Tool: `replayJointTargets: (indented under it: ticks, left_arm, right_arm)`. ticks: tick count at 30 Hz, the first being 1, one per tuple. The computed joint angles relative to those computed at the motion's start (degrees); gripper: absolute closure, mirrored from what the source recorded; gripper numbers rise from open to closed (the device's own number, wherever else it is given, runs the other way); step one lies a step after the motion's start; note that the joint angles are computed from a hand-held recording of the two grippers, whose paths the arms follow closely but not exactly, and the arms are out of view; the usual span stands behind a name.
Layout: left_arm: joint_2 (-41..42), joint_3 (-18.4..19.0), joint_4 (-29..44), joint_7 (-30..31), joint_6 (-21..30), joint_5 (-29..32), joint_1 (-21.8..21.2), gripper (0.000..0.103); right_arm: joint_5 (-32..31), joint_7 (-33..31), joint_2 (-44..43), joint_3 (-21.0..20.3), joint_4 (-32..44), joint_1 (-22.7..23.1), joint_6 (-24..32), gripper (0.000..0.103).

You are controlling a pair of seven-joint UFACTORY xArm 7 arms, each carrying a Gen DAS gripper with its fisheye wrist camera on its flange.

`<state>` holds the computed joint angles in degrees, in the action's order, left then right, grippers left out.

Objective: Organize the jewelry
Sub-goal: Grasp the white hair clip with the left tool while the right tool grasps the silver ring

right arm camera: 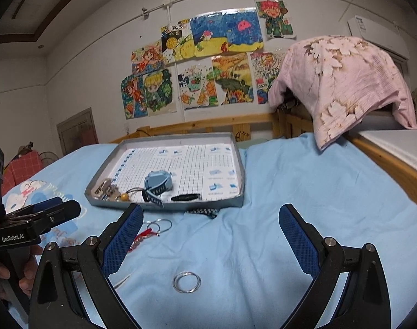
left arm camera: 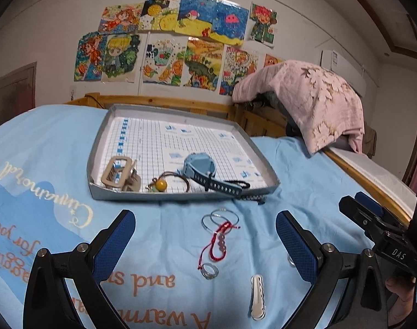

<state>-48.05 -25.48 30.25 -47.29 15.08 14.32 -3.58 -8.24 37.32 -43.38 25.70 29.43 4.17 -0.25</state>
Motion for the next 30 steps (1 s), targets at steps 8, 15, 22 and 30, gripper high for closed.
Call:
replayJointTargets:
  ticks: [8,15,22,30]
  left_arm:
    - [0.88,3.09,-2.36,2.87,0.49,-1.93,-5.88,0.0]
    - [3.21,7.46,-3.39,9.29,-0.1,-4.86,-13.18,0.017]
    - [5.48,11.74,-4.51,16.49,-1.16,-9.59,-20.24,0.041]
    - [7.6,14.83,-4.67,22.92,-0.93,-14.96,-25.03,0.059]
  right_arm:
    - [0.77,-5.63,4.41,-7.43,-0.98,9.57,0.21,0.033]
    - [3.98,-12.29,6.96,-14.09,-0.77,18.72,3.62,0.061]
    - [7.64,-17.97,8.49,-16.59,-0.3,23.14,6.42,0.07]
    - [10.55,-20.6,9.6,-16.55,0.2,23.72,8.78,0.07]
